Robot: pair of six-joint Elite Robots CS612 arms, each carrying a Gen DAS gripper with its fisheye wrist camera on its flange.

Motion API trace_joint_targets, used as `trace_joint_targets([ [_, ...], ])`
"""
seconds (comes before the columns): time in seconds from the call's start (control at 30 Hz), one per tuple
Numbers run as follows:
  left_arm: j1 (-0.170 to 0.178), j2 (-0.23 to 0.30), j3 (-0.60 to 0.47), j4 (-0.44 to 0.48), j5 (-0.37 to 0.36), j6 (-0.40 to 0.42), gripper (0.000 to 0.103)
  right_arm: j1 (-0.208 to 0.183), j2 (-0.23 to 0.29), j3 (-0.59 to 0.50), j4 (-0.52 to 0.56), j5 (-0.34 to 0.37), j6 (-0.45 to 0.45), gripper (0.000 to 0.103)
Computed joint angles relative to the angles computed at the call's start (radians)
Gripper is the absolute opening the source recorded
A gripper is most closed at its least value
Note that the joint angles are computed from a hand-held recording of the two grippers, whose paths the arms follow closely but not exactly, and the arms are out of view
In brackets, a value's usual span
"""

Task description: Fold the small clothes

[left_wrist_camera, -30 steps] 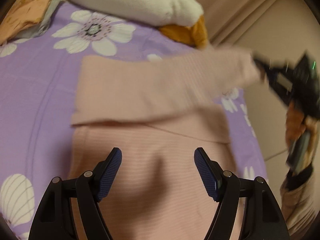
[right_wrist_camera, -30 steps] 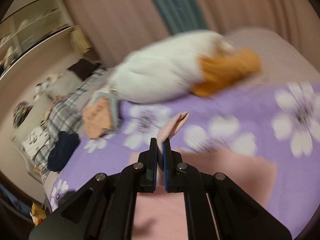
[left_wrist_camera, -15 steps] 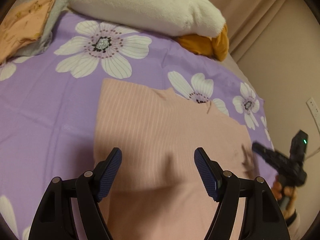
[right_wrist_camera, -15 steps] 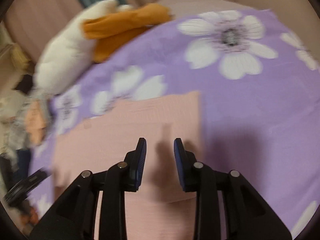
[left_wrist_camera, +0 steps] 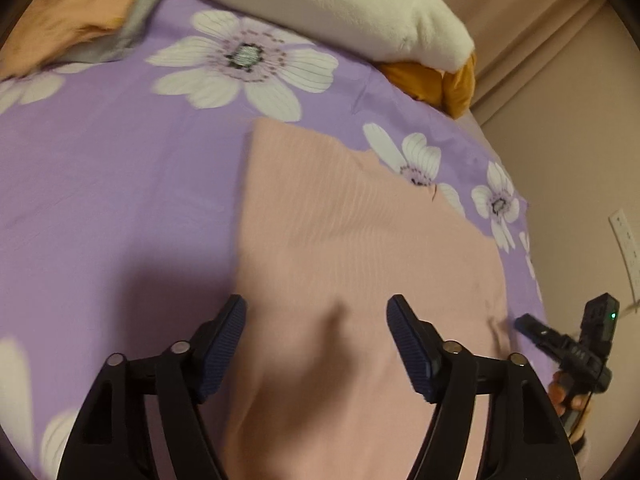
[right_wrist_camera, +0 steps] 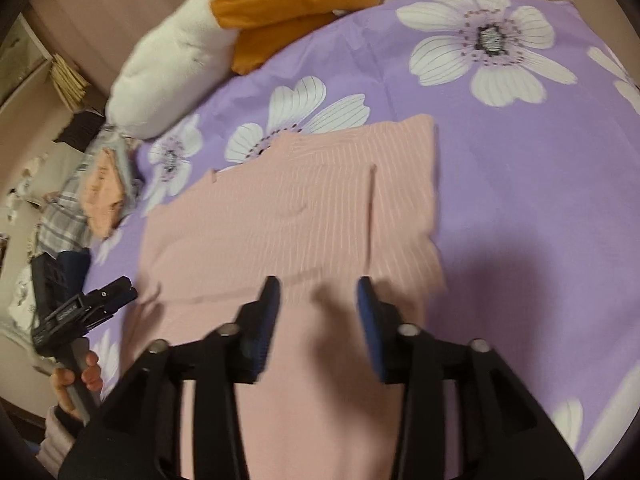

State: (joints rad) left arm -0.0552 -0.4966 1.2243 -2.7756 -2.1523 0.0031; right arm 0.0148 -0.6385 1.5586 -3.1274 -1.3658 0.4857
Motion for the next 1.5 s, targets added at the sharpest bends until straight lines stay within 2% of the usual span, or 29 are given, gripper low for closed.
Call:
trace_joint_targets([
  [0.03, 0.013, -0.017, 0.035, -0.001, -0.002, 0.016, 0.073, -0.004, -0.016, 0.035, -0.026, 0.004, -0.002, 0.052],
  [0.13, 0.041, -0.04, 0.09, 0.023, -0.036, 0.027, 0.073, -0.016, -0.06, 0.137, -0.069, 0.016, 0.012, 0.052],
  [0.23, 0.074, -0.05, 0.134, 0.086, -0.152, 0.043, 0.073, -0.029, -0.079, 0.211, -0.085, 0.055, 0.053, 0.052],
  [0.33, 0.098, -0.064, 0.192, 0.105, -0.283, 0.065, 0.073, -0.038, -0.089, 0.285, -0.137, 0.142, 0.1, 0.052],
  [0.4, 0.104, -0.074, 0.221, 0.128, -0.343, 0.083, 0.073, -0.038, -0.084, 0.318, -0.177, 0.201, 0.134, 0.052],
  [0.5, 0.11, -0.096, 0.27, 0.145, -0.369, 0.112, 0.073, -0.039, -0.07, 0.358, -0.27, 0.299, 0.193, 0.052],
  [0.57, 0.115, -0.109, 0.294, 0.171, -0.386, 0.139, 0.073, -0.038, -0.069, 0.38, -0.293, 0.356, 0.201, 0.052],
  [0.73, 0.121, -0.135, 0.343, 0.21, -0.408, 0.186, 0.073, -0.028, -0.073, 0.425, -0.336, 0.428, 0.21, 0.05],
  [0.8, 0.123, -0.138, 0.36, 0.202, -0.42, 0.181, 0.062, -0.02, -0.073, 0.44, -0.361, 0.425, 0.215, 0.047],
  [0.87, 0.115, -0.135, 0.36, 0.195, -0.396, 0.158, 0.034, -0.01, -0.074, 0.447, -0.361, 0.408, 0.206, 0.035],
  [0.9, 0.113, -0.13, 0.354, 0.203, -0.389, 0.15, 0.027, -0.004, -0.075, 0.444, -0.35, 0.39, 0.201, 0.026],
  [0.93, 0.11, -0.124, 0.347, 0.203, -0.377, 0.133, 0.013, -0.003, -0.074, 0.435, -0.338, 0.383, 0.199, 0.02],
  [0.97, 0.11, -0.122, 0.345, 0.201, -0.37, 0.122, 0.008, 0.0, -0.071, 0.43, -0.337, 0.37, 0.202, 0.016],
  [1.0, 0.11, -0.116, 0.338, 0.197, -0.375, 0.097, 0.008, 0.003, -0.071, 0.426, -0.334, 0.357, 0.202, 0.01],
  [1.13, 0.117, -0.121, 0.354, 0.078, -0.432, 0.039, 0.004, 0.012, -0.081, 0.413, -0.349, 0.316, 0.195, 0.006],
  [1.33, 0.122, -0.147, 0.374, -0.129, -0.521, -0.008, 0.0, 0.028, -0.105, 0.407, -0.51, 0.283, 0.175, 0.005],
  [1.5, 0.123, -0.167, 0.383, -0.204, -0.553, -0.001, 0.0, 0.038, -0.118, 0.401, -0.596, 0.258, 0.16, 0.004],
])
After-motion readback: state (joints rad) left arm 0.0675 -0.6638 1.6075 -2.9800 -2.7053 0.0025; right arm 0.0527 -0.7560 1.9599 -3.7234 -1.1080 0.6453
